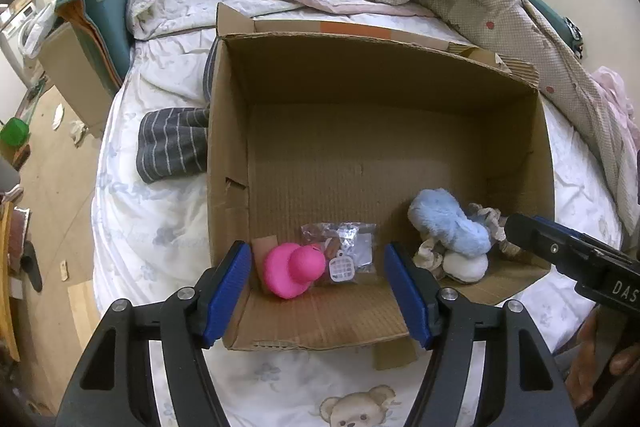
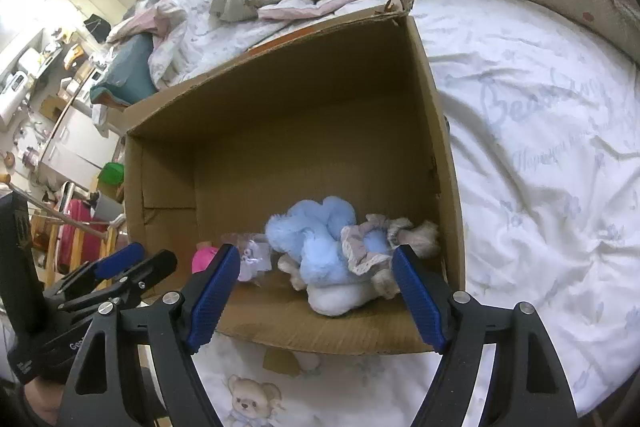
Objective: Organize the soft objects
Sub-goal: 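Open both tools to release the ball and scrunchie, then lift out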
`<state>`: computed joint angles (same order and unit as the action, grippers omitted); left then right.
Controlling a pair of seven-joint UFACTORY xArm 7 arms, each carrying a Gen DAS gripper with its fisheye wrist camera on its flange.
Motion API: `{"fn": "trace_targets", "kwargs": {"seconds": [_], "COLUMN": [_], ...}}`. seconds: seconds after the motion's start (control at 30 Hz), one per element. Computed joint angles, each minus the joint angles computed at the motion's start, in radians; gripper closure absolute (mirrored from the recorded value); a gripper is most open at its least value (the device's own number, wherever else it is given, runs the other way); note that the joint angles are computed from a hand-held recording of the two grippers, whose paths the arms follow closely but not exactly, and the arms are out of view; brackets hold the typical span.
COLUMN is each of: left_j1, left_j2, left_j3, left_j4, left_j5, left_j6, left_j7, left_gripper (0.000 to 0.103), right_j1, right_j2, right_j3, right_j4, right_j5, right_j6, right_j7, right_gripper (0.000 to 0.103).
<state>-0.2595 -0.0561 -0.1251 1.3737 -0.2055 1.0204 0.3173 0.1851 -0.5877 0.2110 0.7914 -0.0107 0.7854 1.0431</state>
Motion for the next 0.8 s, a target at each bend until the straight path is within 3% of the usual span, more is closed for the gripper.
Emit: {"fn": "trace_targets", "kwargs": {"seconds": [0.5, 0.8], "left_j1": [0.008, 0.024], "left_j2": [-0.043, -0.124], "left_j3": [0.01, 0.029], "left_j4": [-0.026, -0.091], "left_j5": [-0.013, -0.021], "left_j6": [-0.01, -0.003], "left_j7": [0.0, -0.022], "left_gripper": [0.037, 0.037], "right_j1": [0.003, 0.013], "right_j2": [-0.007, -0.042], "right_j3": [0.005, 0.038], "right_j4": [0.002, 0.004], "right_j5": [-0.001, -0.017], "right_j6": [0.012, 0.069], "right_j7": [0.003, 0.039], "right_gripper": [0.02, 0.02]}}
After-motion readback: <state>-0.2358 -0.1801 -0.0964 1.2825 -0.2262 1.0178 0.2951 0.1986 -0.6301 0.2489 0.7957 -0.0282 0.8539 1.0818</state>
